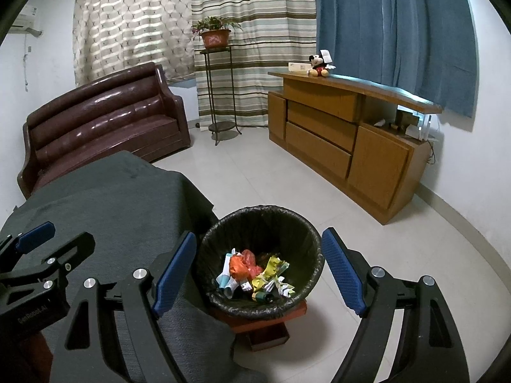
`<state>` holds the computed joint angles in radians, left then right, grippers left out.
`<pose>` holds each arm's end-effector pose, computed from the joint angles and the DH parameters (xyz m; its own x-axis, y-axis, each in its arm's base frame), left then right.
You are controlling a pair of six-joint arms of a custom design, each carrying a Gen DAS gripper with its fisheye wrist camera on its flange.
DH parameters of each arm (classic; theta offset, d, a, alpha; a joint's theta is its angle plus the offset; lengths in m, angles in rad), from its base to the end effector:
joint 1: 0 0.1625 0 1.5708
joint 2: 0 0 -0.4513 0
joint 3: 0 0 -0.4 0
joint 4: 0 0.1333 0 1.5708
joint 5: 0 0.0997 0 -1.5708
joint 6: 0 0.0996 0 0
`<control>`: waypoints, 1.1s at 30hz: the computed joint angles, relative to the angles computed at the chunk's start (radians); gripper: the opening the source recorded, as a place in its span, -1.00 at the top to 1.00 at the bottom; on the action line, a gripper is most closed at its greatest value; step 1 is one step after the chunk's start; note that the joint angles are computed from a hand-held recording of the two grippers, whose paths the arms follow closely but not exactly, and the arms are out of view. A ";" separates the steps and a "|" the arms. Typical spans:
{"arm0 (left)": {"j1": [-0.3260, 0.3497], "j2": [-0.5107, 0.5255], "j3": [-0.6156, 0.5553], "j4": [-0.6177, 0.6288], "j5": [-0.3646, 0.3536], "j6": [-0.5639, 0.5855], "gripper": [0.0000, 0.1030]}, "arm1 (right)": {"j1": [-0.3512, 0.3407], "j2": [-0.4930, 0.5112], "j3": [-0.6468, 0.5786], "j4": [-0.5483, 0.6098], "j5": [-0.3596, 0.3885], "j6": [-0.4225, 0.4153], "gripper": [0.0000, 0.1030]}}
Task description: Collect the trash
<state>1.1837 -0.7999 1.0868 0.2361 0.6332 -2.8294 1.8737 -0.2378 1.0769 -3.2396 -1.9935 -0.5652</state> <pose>-0.0662 -0.7283 0.2572 -0.7144 -0.2608 -0.6493 0.4287 0.5702 -0.7008 0.3388 -0.7743 -0.0166 -0.7035 -0.3309 0.6290 -0.6846 0.5532 -0.4747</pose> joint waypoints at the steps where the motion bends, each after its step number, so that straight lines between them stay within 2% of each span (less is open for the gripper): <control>1: 0.000 0.000 -0.001 0.000 -0.001 0.000 -0.66 | 0.000 0.000 -0.001 0.001 0.000 0.000 -0.52; 15: -0.002 0.006 -0.003 0.002 0.000 -0.009 -0.66 | 0.001 -0.001 -0.002 0.003 0.000 0.000 -0.52; 23: -0.005 0.002 0.045 -0.059 -0.005 0.014 -0.66 | 0.001 -0.001 -0.003 0.005 0.000 0.001 -0.52; 33: -0.007 0.004 0.047 -0.067 -0.007 0.030 -0.66 | 0.001 -0.001 -0.004 0.006 -0.001 0.001 -0.52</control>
<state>1.1763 -0.7957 1.1341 0.1693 0.6260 -2.7996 1.8750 -0.2387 1.0729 -3.2332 -1.9942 -0.5644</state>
